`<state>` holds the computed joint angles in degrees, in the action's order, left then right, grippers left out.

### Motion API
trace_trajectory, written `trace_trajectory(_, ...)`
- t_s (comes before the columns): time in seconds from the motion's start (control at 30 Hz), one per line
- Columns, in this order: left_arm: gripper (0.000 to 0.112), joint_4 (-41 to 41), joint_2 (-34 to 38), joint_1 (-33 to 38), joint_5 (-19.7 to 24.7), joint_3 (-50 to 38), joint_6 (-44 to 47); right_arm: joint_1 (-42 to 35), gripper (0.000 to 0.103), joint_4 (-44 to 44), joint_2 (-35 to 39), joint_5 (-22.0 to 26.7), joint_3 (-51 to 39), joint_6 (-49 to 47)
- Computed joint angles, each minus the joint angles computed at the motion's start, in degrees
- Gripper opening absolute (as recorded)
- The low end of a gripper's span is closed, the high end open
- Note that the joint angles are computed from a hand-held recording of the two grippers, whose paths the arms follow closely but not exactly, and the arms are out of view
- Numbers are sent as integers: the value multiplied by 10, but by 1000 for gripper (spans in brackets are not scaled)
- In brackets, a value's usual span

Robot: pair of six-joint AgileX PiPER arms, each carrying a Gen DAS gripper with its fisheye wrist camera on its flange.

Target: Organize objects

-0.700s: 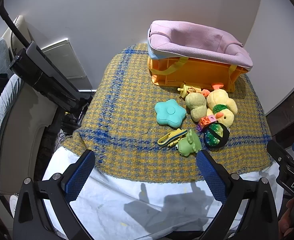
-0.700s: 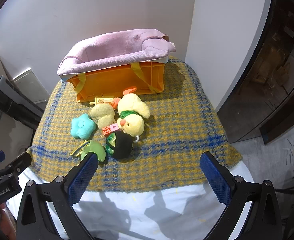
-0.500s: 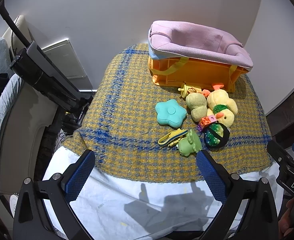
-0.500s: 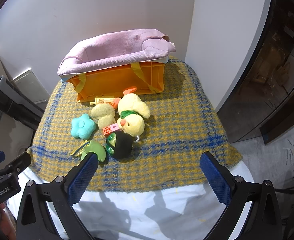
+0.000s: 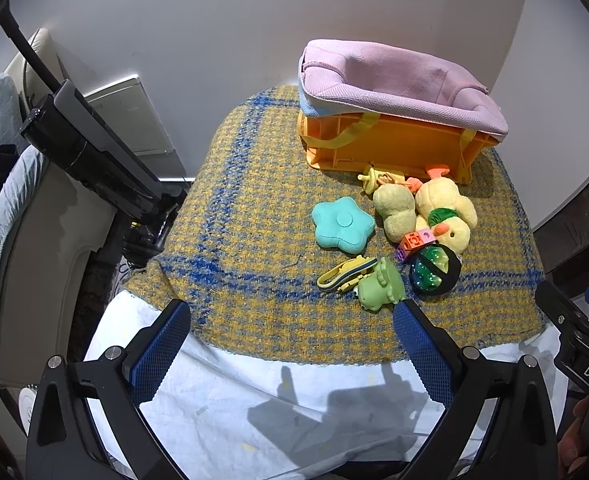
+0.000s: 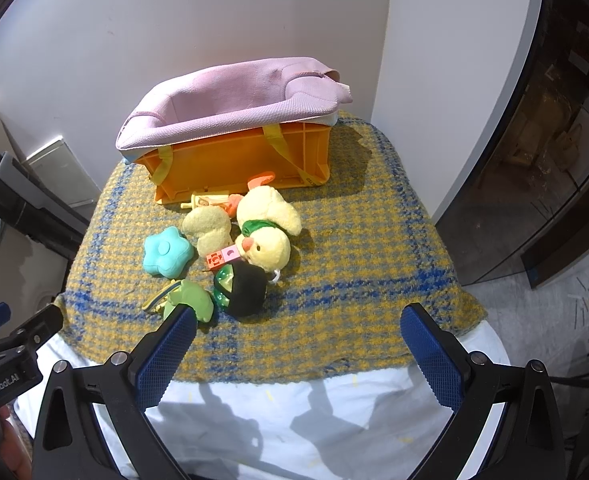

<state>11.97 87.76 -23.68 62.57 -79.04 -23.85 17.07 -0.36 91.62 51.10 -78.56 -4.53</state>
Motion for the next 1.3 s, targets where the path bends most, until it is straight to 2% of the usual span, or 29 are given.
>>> trace_trajectory(1.3,103,8,5,-6,7,-3,-32,-2,102,8,-1,-3,4,-12)
